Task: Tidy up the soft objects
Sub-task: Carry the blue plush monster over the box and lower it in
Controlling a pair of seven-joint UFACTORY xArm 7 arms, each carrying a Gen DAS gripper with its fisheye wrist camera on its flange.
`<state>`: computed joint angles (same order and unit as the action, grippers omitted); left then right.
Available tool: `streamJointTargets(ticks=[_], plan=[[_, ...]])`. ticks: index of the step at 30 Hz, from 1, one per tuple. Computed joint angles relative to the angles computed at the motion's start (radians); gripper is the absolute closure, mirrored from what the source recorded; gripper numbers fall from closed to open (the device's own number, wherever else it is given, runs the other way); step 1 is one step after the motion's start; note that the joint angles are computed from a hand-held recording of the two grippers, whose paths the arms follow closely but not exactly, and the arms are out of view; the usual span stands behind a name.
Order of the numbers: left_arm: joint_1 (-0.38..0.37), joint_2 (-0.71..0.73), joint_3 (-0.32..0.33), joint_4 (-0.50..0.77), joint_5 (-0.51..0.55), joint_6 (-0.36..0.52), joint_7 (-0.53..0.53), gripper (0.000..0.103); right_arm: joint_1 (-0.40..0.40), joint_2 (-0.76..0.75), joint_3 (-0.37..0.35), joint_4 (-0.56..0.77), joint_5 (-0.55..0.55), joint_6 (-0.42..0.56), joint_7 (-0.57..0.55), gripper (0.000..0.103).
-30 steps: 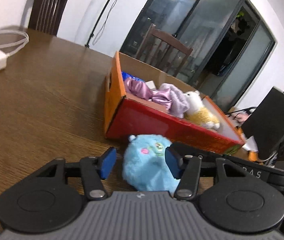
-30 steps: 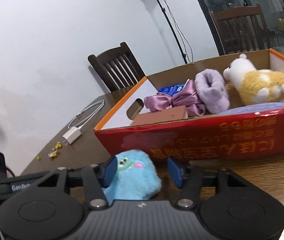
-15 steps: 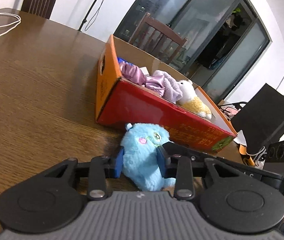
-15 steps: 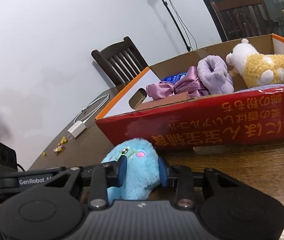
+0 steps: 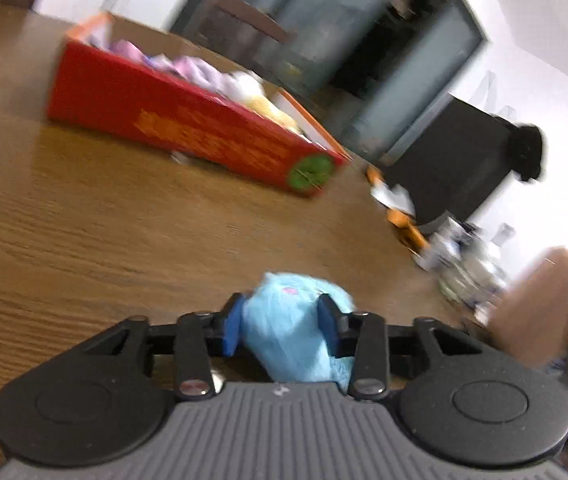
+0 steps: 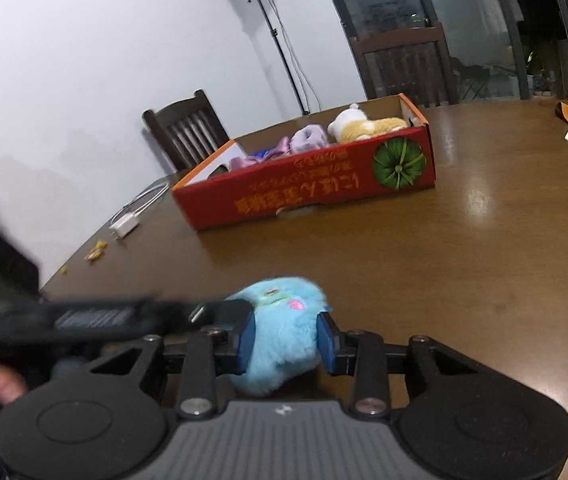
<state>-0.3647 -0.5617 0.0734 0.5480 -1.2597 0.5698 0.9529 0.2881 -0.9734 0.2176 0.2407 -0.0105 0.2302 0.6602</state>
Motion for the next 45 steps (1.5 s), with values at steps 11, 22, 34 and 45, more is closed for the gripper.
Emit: streamJointTargets(ticks=[11, 22, 34, 45], plan=[[-0.022, -0.179, 0.020, -0.110, 0.164, -0.130, -0.205, 0.043, 0.021, -0.146, -0.038, -0.087, 0.029, -0.060, 0.016, 0.045], [-0.121, -0.192, 0.129, -0.130, 0.248, -0.080, -0.249, 0.057, 0.091, 0.094, -0.101, -0.055, 0.061, -0.243, -0.023, 0.053], [-0.133, -0.096, 0.148, -0.043, 0.070, -0.069, -0.071, 0.077, 0.107, 0.163, -0.141, 0.024, 0.075, -0.206, -0.103, 0.070], [-0.090, 0.465, 0.134, 0.604, -0.012, 0.022, -0.014, 0.077, 0.280, 0.618, -0.494, 0.538, 0.082, -0.256, -0.455, 0.071]])
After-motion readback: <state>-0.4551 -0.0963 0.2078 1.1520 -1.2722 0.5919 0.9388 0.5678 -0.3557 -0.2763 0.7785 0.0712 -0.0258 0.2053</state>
